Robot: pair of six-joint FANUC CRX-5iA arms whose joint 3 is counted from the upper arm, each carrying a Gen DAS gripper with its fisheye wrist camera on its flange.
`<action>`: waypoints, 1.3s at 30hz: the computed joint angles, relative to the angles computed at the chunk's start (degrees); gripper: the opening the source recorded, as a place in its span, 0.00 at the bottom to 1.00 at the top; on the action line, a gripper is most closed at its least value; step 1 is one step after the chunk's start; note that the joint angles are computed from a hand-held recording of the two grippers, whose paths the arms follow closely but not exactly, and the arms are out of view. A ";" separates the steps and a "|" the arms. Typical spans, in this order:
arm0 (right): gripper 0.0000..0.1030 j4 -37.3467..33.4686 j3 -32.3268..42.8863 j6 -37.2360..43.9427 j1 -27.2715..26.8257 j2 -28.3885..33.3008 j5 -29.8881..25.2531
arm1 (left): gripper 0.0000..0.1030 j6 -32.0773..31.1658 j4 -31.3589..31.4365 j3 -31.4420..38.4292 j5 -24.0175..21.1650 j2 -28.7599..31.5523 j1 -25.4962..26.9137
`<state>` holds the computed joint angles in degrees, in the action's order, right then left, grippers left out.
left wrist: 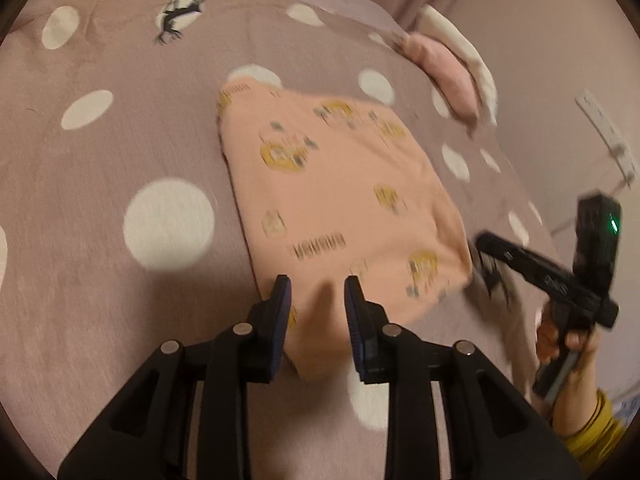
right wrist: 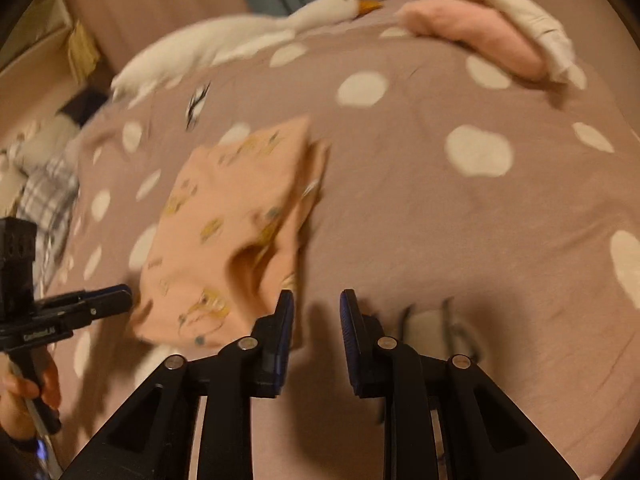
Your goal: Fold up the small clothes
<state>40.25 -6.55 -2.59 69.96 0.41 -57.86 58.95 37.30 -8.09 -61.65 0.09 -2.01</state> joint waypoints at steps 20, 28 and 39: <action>0.54 -28.77 5.21 11.24 -14.34 5.61 30.60 | 0.67 3.21 20.31 0.14 -5.20 10.88 2.21; 0.40 -26.66 7.50 11.01 -14.45 8.63 30.40 | 0.65 3.40 20.48 2.26 -4.64 13.01 0.62; 0.26 -13.37 8.13 3.97 -11.03 9.21 23.18 | 0.26 5.80 12.74 3.94 -2.09 11.05 -0.36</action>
<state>26.88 1.58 1.38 58.93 9.62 -34.69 64.75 50.04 -4.15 -63.75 11.13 -2.37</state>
